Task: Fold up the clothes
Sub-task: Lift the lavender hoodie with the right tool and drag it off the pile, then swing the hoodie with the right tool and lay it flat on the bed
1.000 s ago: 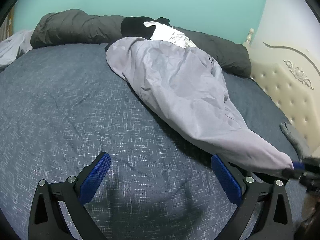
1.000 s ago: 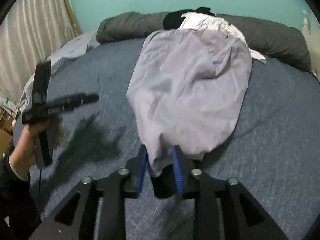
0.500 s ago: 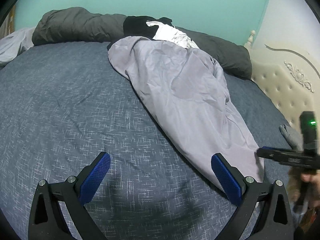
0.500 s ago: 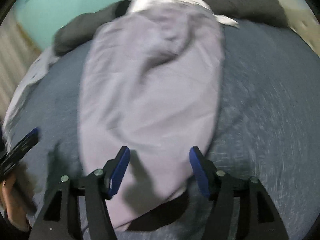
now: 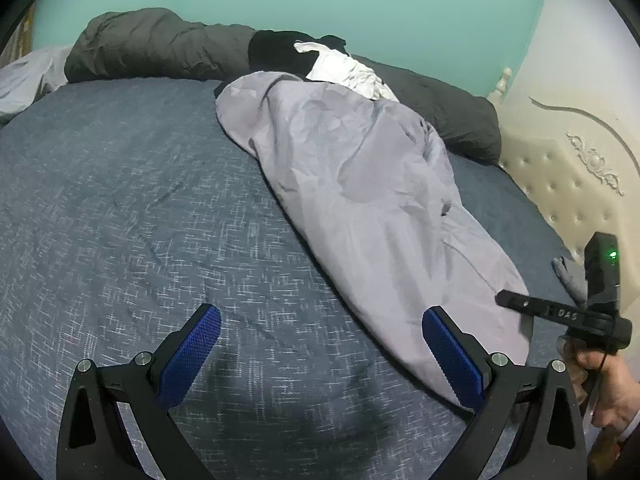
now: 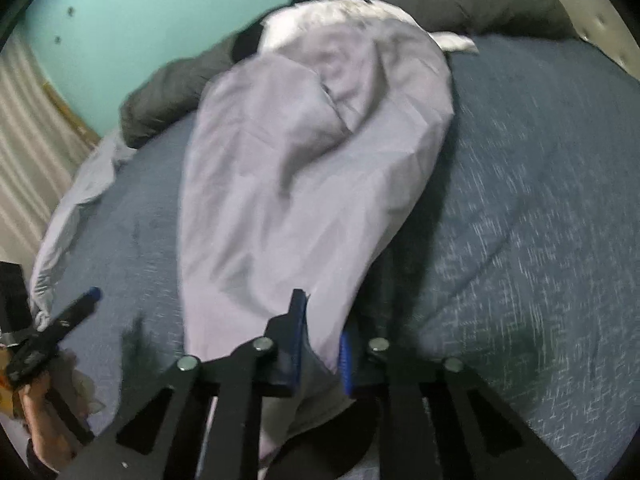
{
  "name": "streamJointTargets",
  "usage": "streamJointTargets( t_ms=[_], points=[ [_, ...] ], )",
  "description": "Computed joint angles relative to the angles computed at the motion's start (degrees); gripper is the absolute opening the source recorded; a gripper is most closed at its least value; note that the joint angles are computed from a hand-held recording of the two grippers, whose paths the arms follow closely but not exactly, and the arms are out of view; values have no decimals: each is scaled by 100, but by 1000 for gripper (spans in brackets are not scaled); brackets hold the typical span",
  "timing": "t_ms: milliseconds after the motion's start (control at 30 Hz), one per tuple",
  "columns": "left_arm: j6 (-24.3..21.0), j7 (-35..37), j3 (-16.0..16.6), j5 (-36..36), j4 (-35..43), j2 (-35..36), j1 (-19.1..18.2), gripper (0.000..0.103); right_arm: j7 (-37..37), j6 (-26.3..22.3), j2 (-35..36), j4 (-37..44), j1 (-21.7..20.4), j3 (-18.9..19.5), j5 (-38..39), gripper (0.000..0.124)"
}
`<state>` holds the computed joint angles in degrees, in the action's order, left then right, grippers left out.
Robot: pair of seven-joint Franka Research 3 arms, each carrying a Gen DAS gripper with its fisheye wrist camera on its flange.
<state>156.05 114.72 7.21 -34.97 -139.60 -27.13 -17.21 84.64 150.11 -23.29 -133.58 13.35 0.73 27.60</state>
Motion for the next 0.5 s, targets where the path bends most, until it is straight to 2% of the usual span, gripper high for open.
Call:
streamJointTargets(
  t_ms=[200, 300, 500],
  points=[
    [-30, -80, -18, 43, -46, -316, -56, 103, -192, -251, -425, 274, 223, -14, 168, 8],
    [-228, -257, 24, 15, -104, -621, -131, 103, -283, -367, -608, 369, 318, -50, 287, 8],
    [-706, -587, -58, 527, -225, -1290, -69, 103, -457, -536, -1016, 541, 489, -108, 564, 6]
  ],
)
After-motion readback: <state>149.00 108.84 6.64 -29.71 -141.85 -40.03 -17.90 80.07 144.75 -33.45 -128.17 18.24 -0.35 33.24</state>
